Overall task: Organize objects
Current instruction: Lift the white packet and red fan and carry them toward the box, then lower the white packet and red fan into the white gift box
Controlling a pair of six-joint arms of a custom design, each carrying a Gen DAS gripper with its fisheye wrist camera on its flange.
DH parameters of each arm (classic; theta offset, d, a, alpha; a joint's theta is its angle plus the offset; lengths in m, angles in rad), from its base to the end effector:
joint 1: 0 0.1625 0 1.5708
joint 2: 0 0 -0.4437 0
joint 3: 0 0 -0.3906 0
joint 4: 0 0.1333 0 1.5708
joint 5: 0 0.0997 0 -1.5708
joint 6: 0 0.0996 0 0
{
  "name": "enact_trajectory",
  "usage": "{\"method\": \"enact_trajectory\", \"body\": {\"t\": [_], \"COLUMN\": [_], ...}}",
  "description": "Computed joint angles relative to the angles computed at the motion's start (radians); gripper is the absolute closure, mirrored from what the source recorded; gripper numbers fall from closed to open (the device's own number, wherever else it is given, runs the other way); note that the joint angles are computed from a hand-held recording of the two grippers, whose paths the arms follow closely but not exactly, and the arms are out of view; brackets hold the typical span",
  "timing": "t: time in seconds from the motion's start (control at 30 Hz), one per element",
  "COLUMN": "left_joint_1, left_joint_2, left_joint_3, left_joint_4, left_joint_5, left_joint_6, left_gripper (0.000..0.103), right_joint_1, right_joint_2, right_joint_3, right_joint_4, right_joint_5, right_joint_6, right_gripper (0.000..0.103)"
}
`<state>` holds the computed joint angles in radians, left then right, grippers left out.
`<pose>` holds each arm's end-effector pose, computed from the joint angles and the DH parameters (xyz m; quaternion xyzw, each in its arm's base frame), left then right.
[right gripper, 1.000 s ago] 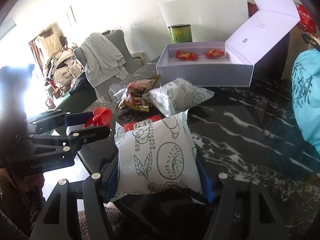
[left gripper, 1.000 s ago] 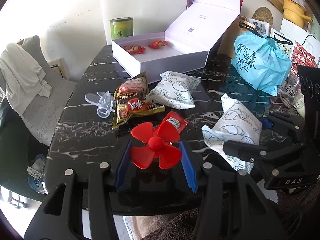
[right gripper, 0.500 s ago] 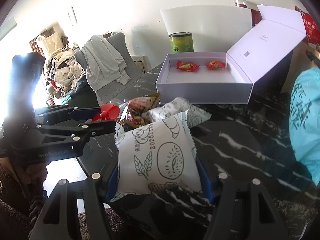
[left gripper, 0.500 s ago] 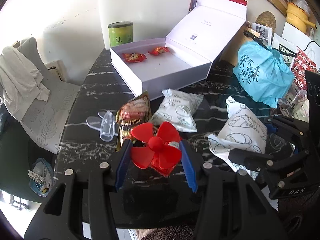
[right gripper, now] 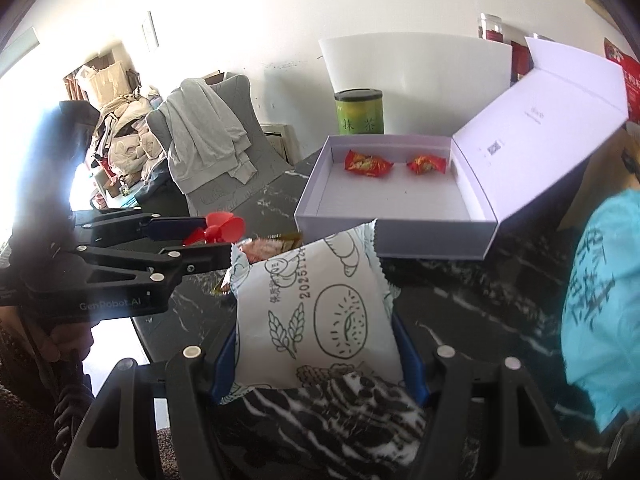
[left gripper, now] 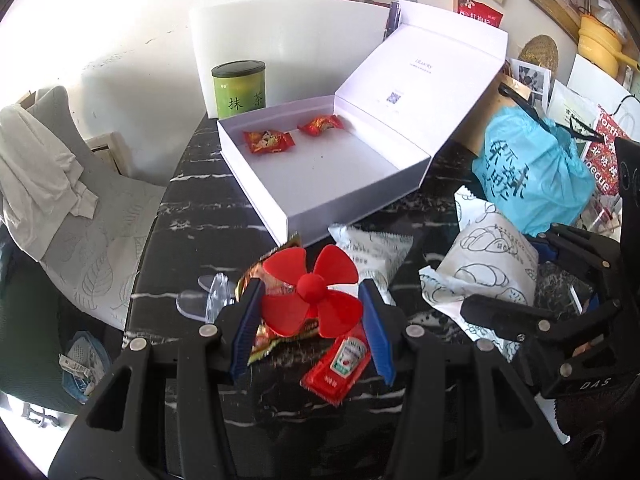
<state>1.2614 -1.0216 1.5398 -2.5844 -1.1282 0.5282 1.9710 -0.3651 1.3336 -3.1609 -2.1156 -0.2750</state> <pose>-0.0460 -0.7217 0.3157 0.3355 0.8860 -0.2145 0.2376 0.3738 -0.6740 -0.0121 0.2261 -0.8925 0.3100 0.2372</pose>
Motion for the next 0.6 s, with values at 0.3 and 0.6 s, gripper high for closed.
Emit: {"method": "enact_trajectory", "body": {"t": [0.3, 0.6], "left_joint_1": [-0.002, -0.007], "left_joint_2": [0.089, 0.201], "left_joint_3": [-0.155, -0.333], "left_joint_4": [0.066, 0.137], "left_joint_5": [0.000, 0.012], "left_joint_6": [-0.007, 0.005], "left_gripper": [0.056, 0.056], "right_joint_1": [-0.012, -0.044], "right_joint_2": [0.036, 0.071], "right_joint_3": [-0.141, -0.280], "right_joint_4": [0.095, 0.200], "right_joint_5": [-0.006, 0.008], "right_joint_6": [-0.064, -0.116], "right_gripper": [0.035, 0.035]}}
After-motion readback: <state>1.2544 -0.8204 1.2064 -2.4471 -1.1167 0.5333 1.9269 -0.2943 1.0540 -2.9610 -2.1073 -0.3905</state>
